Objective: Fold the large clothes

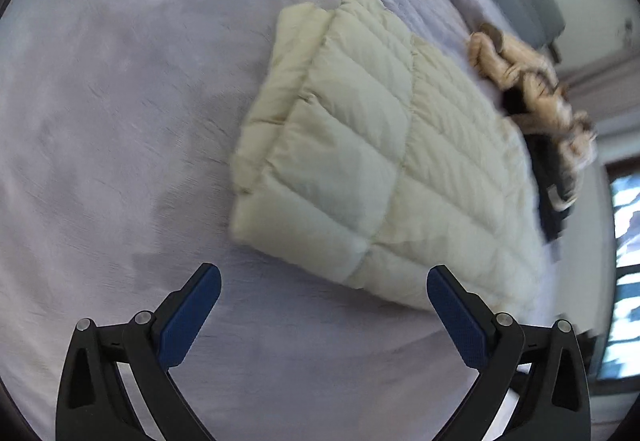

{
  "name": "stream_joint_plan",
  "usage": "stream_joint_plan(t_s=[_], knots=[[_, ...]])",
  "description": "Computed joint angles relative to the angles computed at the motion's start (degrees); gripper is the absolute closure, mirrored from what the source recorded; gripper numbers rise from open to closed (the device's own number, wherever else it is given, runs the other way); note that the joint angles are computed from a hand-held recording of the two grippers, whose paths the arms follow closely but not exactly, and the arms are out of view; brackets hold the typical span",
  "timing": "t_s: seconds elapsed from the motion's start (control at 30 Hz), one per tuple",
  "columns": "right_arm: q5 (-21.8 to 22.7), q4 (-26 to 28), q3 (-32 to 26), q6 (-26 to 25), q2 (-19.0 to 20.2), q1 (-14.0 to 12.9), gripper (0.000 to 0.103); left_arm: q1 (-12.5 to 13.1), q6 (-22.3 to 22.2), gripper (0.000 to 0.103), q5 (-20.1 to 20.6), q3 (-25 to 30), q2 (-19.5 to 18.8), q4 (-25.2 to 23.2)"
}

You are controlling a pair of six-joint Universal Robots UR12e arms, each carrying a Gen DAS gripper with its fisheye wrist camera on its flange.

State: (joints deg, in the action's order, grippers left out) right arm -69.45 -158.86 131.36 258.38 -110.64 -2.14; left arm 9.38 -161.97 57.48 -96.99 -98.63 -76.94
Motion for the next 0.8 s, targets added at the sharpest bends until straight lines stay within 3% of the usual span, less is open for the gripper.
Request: stream_joint_plan(t_s=[0.1, 0.3, 0.63, 0.67, 0.7, 0.77, 0.8], knots=[[0.2, -4.5, 0.9, 1.9, 1.5, -0.1, 0.002, 0.1, -2.7, 0.000, -3.3, -0.5, -0.7, 0.7], [1.2, -10.9, 2.0, 3.5, 4.1, -1.3, 0.002, -0.7, -9.1, 0.000, -4.2, -0.3, -2.6, 6.4], [2.3, -26.2, 4.7, 11.7, 9.4, -3.6, 0.004, -2.6, -13.5, 0.001, -4.1, 1.4, -5.8, 11.2], [2.2, -27.0, 4.9, 12.7, 9.8, -3.8, 0.009, -2.7, -13.2, 0.005, -3.8, 1.5, -5.9, 11.0], [2.1, -26.8, 5.0, 13.3, 9.6, -3.8, 0.025, -2.8, -13.0, 0.012, -3.2, 1.8, -6.0, 11.0], [2.5, -26.4, 5.1, 14.9, 9.7, -4.0, 0.048, -2.7, -11.3, 0.046, -3.9, 2.4, -6.3, 9.6], [2.7, -28.2, 5.4, 16.4, 10.2, -4.2, 0.056, -2.3, -9.8, 0.056, -5.2, 2.6, -6.2, 8.4]])
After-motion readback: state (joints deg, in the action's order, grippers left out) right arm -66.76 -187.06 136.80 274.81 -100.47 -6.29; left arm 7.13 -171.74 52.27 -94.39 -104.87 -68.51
